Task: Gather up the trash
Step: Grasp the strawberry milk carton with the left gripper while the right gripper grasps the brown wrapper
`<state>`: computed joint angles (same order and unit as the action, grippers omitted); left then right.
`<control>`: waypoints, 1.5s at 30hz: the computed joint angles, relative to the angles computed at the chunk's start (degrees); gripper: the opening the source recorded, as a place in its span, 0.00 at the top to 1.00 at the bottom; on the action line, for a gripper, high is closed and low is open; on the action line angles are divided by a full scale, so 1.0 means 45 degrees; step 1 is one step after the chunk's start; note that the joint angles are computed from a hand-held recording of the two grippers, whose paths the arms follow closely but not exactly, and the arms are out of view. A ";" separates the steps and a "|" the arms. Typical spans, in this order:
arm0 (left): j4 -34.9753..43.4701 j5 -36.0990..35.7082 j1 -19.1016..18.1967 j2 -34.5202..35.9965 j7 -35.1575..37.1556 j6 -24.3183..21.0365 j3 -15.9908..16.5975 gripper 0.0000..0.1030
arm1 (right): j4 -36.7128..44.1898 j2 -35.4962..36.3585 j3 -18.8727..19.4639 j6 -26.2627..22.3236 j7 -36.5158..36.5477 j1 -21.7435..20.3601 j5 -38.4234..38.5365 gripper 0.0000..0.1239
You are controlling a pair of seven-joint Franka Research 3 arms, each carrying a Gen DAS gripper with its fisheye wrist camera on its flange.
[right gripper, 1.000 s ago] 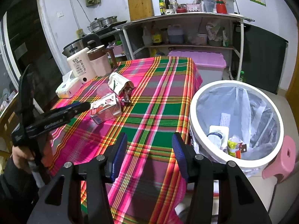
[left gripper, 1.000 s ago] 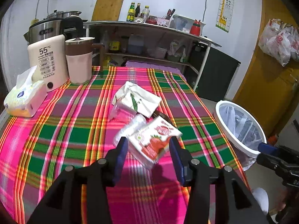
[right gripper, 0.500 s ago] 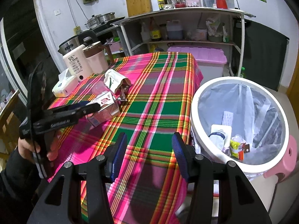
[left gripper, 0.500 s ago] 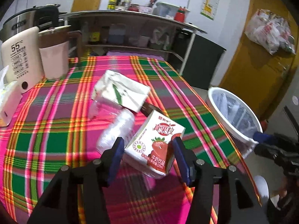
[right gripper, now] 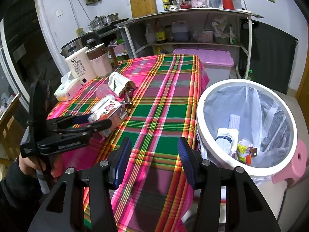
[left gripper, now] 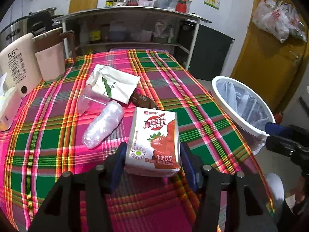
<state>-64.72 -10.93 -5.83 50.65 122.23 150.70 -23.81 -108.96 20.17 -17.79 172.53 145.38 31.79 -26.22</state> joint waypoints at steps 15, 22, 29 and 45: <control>-0.3076 -0.0483 0.1361 -0.1553 -0.1161 0.2645 -0.0562 0.46 | 0.1214 0.0759 0.1414 -0.0608 -0.2325 -0.1019 0.2173 0.59; -0.3184 0.0058 0.1599 -0.1549 -0.2078 0.3176 -0.0421 0.46 | 0.3126 0.1994 0.2115 -0.1314 -0.4055 -0.1486 0.3580 0.59; -0.3068 0.0285 0.2030 -0.1353 -0.2354 0.3266 -0.0754 0.46 | 0.5788 0.3702 0.2617 -0.2486 -0.5698 -0.1942 0.4847 0.67; -0.2572 0.0205 0.2319 -0.0927 -0.2214 0.2995 -0.1081 0.46 | 1.2917 0.8100 0.2982 -0.5885 -0.6948 -0.2731 0.6008 0.72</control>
<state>-76.30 -10.01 4.61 46.48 112.27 164.18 -28.67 -50.83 56.62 -4.37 146.05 114.11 19.50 0.81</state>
